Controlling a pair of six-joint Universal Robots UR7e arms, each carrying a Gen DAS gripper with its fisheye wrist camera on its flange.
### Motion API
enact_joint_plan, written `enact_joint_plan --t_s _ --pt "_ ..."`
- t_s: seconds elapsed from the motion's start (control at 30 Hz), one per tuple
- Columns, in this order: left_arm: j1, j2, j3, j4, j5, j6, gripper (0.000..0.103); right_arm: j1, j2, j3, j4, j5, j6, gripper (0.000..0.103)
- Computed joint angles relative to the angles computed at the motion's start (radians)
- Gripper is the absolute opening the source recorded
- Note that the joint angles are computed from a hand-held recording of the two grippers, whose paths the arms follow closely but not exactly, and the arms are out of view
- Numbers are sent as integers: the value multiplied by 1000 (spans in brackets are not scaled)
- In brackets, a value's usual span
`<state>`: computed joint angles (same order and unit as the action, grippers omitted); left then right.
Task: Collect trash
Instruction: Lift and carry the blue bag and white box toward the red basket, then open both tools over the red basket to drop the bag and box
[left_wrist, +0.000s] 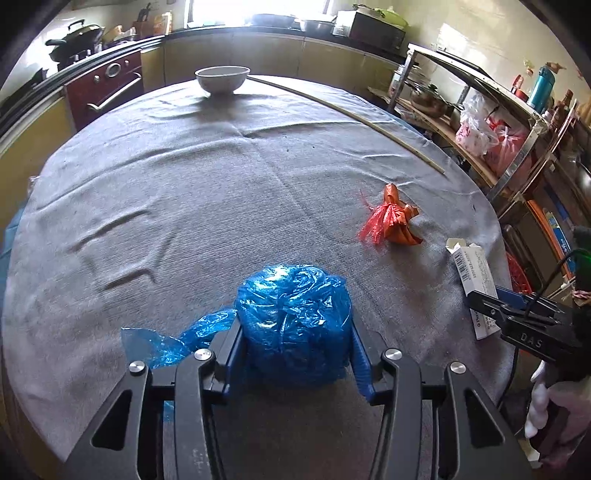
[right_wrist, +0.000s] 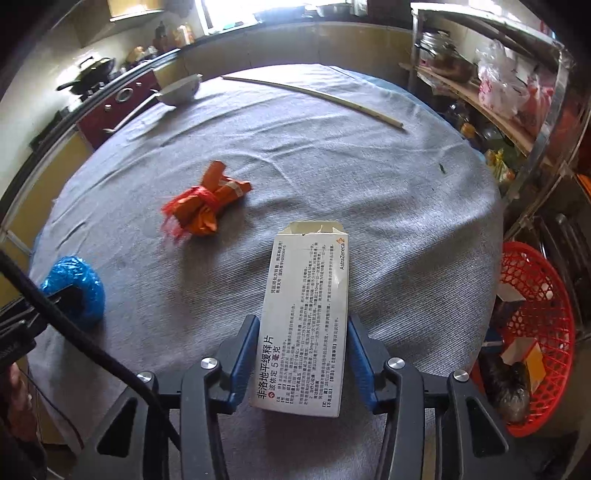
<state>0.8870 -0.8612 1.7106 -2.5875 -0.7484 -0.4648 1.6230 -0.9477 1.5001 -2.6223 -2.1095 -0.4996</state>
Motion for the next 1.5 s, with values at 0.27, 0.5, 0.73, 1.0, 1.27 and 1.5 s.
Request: enact_joint_plan --t_s 0.27,0.5,0.73,1.0,1.27,1.5 --pt "-81 19 -35 74 91 -43 51 -32 -95 61 -45 210 -45 50" --pt "-142 136 -173 123 84 54 51 -107 -204 122 -98 392 -67 50" --pt "-177 304 -392 156 -61 239 51 -234 -339 177 -170 488 -5 50" --pt "-187 490 -647 226 -240 374 51 -400 -448 200 -211 548 151 50" --pt "-168 660 -916 368 -375 400 53 -476 -451 159 -142 649 262 51" --pt "-152 775 -1107 478 -379 402 65 -505 -374 59 -44 715 425 61"
